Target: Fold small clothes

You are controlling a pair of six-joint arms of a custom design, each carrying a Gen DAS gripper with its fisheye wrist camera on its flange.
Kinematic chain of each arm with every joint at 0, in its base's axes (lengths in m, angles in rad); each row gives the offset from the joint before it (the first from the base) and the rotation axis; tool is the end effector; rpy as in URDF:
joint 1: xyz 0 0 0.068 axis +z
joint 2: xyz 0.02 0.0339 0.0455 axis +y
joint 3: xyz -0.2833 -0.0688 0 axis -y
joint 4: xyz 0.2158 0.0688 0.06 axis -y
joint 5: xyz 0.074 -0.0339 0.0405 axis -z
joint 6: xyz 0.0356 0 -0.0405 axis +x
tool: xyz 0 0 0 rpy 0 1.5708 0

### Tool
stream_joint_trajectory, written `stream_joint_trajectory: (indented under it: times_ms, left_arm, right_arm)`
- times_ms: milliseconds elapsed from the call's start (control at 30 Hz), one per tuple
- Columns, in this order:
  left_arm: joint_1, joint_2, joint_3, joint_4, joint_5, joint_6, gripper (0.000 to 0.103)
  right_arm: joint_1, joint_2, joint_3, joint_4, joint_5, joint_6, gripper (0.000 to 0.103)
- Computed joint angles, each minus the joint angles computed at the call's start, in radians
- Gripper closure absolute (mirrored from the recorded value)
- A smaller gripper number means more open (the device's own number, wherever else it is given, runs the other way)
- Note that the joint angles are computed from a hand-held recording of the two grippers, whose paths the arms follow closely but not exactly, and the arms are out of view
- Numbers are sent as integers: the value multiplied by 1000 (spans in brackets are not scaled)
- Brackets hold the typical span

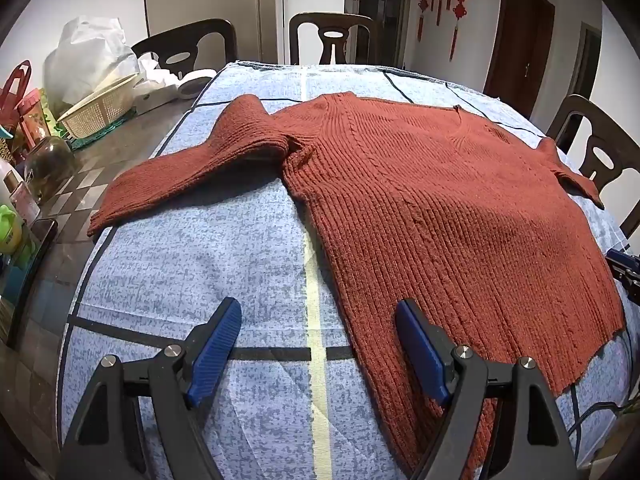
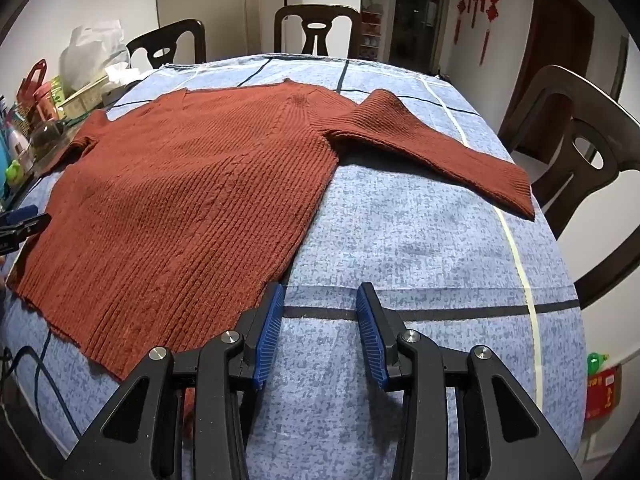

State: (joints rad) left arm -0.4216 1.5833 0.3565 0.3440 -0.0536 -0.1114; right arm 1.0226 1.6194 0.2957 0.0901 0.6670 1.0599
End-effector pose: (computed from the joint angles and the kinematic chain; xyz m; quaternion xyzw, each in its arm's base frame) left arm 0.2037 -0.0893 0.1292 0.1364 0.9312 -0.0644 0.3319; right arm 0.1118 0.1408 0.1057 0.0723 0.9303 -0.0262 0.3586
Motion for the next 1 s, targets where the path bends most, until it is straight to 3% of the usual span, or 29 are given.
stream_joint_trajectory:
  times_ms: [1000]
  left_arm:
    - [-11, 0, 1, 2, -24, -3, 21]
  right_arm:
    - [11, 17, 3, 4, 6, -5, 64]
